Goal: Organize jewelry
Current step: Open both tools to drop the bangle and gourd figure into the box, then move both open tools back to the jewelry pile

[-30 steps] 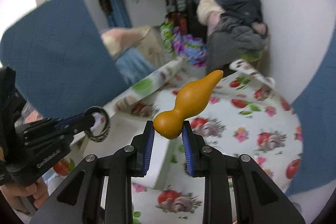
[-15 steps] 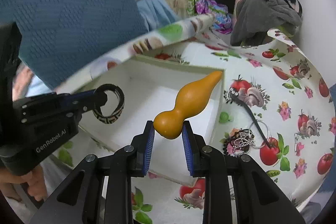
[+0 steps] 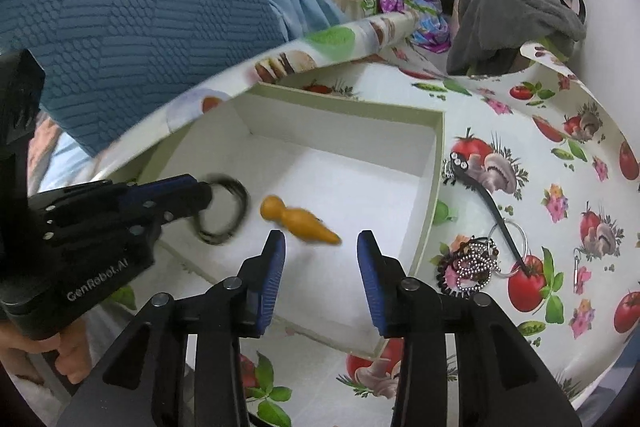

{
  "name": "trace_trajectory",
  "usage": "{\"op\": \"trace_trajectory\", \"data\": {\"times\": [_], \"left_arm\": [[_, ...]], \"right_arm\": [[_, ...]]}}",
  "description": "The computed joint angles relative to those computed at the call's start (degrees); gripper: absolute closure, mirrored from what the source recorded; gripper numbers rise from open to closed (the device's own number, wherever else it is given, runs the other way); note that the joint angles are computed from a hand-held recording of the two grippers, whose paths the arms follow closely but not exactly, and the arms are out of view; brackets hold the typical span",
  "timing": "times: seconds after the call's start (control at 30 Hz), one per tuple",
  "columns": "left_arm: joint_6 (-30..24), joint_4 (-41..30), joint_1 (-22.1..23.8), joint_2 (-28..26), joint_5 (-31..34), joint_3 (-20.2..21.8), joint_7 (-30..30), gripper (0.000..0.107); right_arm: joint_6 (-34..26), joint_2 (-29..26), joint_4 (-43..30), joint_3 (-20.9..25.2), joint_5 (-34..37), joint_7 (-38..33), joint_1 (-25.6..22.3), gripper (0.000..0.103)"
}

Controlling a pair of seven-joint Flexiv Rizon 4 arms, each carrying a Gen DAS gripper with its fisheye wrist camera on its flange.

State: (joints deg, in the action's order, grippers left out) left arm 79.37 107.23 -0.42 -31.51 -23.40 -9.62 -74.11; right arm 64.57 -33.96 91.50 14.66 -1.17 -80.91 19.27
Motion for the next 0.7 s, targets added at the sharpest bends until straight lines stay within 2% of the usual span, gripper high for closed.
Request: {"op": "trace_trajectory", "data": {"times": [0.03,0.07,0.13,0.27,0.4,0.53,0.63,0.7], "left_arm": [[0.8,0.3,-0.4,0.4,0.1,0.4,-0.6,0.054],[2.0,0.8,-0.3,0.9,-0.1,0.1,-0.9,0.051],[3.9,2.2,1.4,2.3,-1.4,-2.5,0.2,0.051],[5.6,3.3,0.0,4.8,-0.6,-1.1,-1.4,0.051],[8.3,5.3,0.7,7.7,-1.5,-2.9,-1.4,0.051],[10.9,6.5,0.3,9.7,-1.5,-3.7,-2.3,0.043],[12.1,6.5,-1.3,10.4,-0.5,-2.4,-4.1,0.038],[12.7,6.6,-1.1,10.7,-0.3,-3.1,-4.6,0.037]], "right_arm": [[0.0,0.5,0.2,0.2,0.2,-0.3,-0.3,0.067],[0.1,0.8,0.3,0.3,0.4,-0.4,-0.4,0.067],[0.8,1.7,0.7,1.0,1.3,-1.2,-1.2,0.067],[2.6,4.4,2.2,1.6,2.7,-2.4,-2.4,0.067],[5.1,7.5,4.0,1.7,3.8,-3.8,-3.3,0.067],[7.4,10.3,5.6,1.7,4.7,-4.8,-4.2,0.065],[8.4,12.2,6.7,1.9,5.9,-5.7,-5.2,0.064],[9.0,13.3,7.6,1.6,6.1,-6.0,-5.5,0.064]]}}
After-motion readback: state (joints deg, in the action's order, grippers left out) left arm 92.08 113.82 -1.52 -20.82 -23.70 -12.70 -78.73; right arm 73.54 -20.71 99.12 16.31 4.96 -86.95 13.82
